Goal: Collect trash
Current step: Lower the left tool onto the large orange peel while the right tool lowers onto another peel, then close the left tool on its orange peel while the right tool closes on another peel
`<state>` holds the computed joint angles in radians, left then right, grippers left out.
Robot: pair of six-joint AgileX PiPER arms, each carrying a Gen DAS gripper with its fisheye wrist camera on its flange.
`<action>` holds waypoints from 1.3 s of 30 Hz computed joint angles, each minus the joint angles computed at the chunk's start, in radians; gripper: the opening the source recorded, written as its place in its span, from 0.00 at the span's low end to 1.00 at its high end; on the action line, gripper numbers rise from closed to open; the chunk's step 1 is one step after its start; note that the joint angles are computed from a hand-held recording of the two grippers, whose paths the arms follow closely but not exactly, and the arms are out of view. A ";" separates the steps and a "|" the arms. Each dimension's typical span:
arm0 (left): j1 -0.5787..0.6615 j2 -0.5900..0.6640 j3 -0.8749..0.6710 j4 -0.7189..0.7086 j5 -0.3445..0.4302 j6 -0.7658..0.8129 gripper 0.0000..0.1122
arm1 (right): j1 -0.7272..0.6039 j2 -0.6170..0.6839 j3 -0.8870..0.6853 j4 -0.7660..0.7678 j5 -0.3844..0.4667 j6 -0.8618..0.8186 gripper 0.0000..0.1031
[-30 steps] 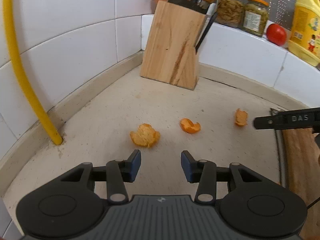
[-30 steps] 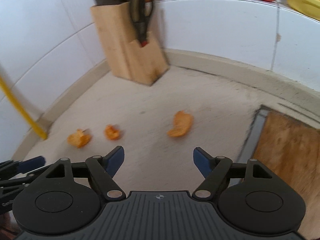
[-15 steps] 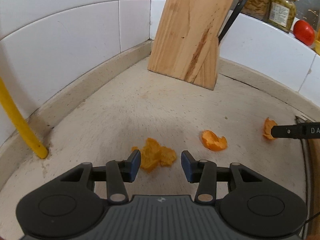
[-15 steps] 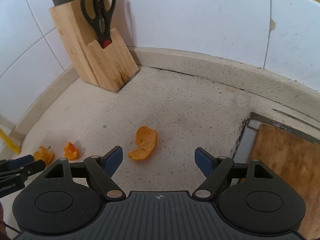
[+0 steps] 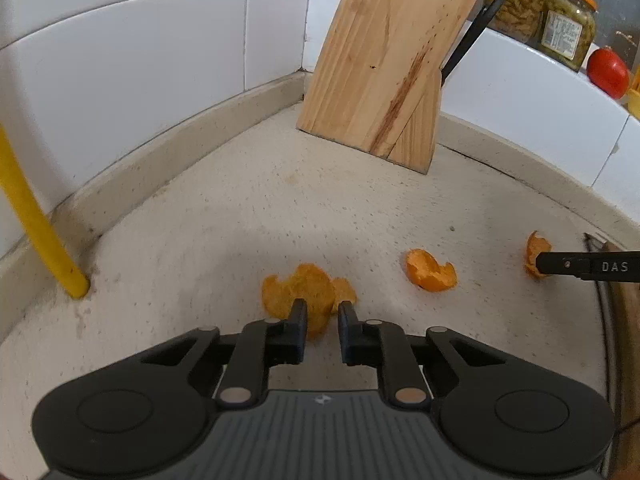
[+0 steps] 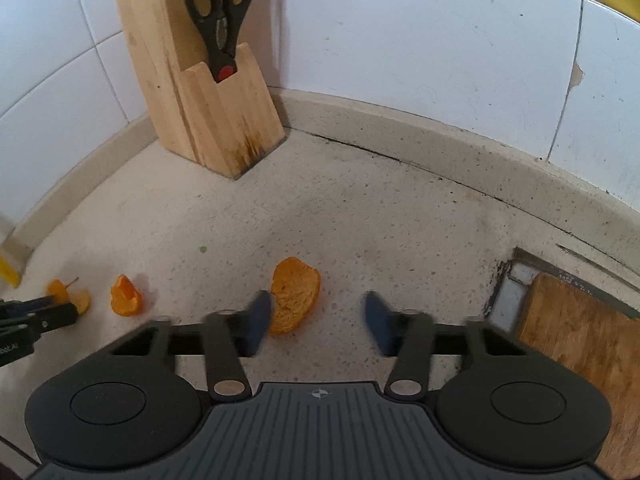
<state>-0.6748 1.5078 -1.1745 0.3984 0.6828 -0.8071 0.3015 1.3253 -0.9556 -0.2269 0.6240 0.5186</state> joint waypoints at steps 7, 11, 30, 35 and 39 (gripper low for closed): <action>-0.005 -0.064 0.029 -0.003 0.019 -0.016 0.08 | -0.045 -0.037 0.026 0.151 -0.008 -0.116 0.13; -0.017 -0.057 0.013 0.040 0.037 -0.032 0.20 | -0.054 -0.066 0.037 0.215 -0.006 -0.163 0.11; -0.062 0.036 -0.007 0.227 0.035 -0.234 0.11 | 0.021 -0.014 0.030 0.004 -0.049 -0.014 0.19; -0.051 -0.070 0.076 0.165 0.019 -0.188 0.07 | 0.023 -0.030 0.026 0.082 -0.046 -0.058 0.06; -0.029 -0.164 0.158 0.093 -0.002 -0.167 0.07 | 0.050 -0.084 0.044 0.111 -0.031 -0.072 0.06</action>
<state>-0.7033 1.3436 -1.0162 0.4919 0.6808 -0.9744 0.3514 1.2412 -0.9112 -0.1164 0.5934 0.4464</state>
